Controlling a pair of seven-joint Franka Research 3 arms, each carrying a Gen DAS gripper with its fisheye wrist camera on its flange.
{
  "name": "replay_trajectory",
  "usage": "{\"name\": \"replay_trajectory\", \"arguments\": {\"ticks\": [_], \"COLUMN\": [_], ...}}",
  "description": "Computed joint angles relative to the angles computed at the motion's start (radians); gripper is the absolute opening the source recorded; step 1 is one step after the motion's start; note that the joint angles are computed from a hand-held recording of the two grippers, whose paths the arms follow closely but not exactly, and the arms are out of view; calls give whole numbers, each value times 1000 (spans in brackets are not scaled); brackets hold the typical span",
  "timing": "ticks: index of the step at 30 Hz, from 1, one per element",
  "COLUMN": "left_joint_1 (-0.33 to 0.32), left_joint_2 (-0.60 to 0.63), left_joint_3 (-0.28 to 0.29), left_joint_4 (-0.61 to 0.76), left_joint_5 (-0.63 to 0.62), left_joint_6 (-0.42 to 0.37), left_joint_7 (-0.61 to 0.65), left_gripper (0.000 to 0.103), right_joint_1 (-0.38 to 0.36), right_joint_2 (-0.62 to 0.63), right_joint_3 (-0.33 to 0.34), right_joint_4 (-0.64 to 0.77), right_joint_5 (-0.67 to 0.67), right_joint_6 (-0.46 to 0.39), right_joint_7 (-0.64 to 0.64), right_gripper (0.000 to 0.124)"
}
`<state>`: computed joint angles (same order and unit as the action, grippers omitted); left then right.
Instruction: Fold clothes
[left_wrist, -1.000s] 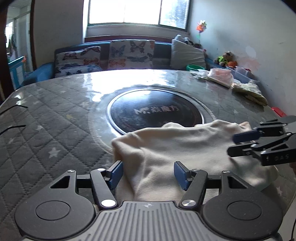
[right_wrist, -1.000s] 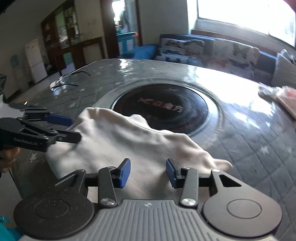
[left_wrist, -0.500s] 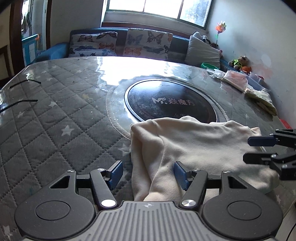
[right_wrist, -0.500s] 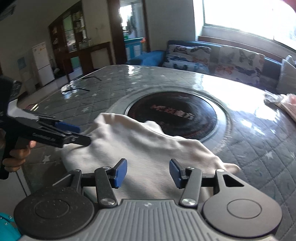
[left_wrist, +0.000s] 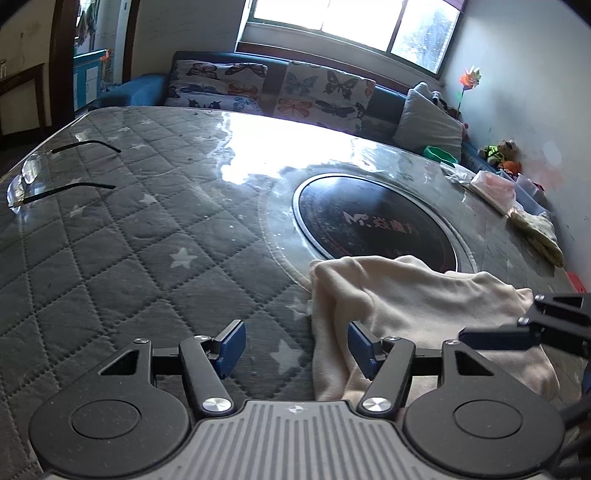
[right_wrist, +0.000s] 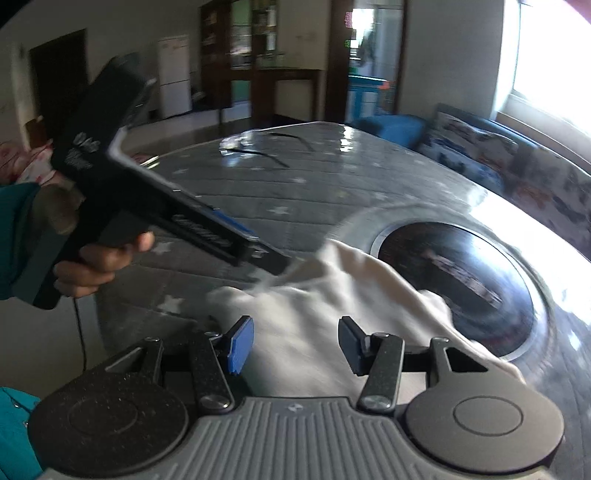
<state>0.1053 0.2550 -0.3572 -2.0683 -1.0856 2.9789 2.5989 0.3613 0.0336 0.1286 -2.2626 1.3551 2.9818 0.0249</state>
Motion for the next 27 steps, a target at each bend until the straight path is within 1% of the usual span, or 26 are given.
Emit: {"name": "replay_trajectory", "arguments": {"ticks": [3, 8, 11, 15, 17, 18, 19, 20, 21, 22, 23, 25, 27], "left_joint_1": [-2, 9, 22, 14, 8, 3, -2, -8, -13, -18, -22, -25, -26], "left_joint_2": [-3, -5, -13, -24, -27, -29, -30, -31, -31, -30, -31, -30, -29], "left_joint_3": [11, 19, 14, 28, 38, 43, 48, 54, 60, 65, 69, 75, 82], "left_joint_4": [0, 2, 1, 1, 6, 7, 8, 9, 11, 13, 13, 17, 23], "left_joint_5": [20, 52, 29, -1, -15, -20, -22, -20, -17, -12, -8, -5, -5], "left_joint_6": [-2, -11, -36, -62, -84, -92, -99, -106, -112, -117, -123, -143, -168], "left_joint_7": [-26, -87, -81, -79, -81, -82, -87, -95, -105, -116, -129, -155, -186], "left_gripper": [65, 66, 66, 68, 69, 70, 71, 73, 75, 76, 76, 77, 80], "right_joint_1": [11, 29, 39, 46, 33, 24, 10, -20, -49, -59, -69, -79, -79], "right_joint_2": [20, 58, 83, 108, 114, 118, 120, 123, 122, 118, 111, 91, 71], "right_joint_3": [12, 38, 58, 81, 102, 115, 131, 163, 188, 191, 190, 169, 140], "right_joint_4": [13, 29, 33, 21, 13, 11, 11, 17, 26, 31, 39, 50, 54], "right_joint_5": [-45, -127, -169, -275, -300, -304, -301, -266, -217, -190, -146, -51, 19], "right_joint_6": [-2, 26, 74, 151, 181, 197, 208, 212, 200, 183, 157, 87, 26], "right_joint_7": [7, 18, 26, 102, 121, 126, 127, 103, 78, 72, 58, 29, 16], "right_gripper": [51, 50, 49, 48, 38, 35, 30, 26, 23, 18, 14, 10, 9]}}
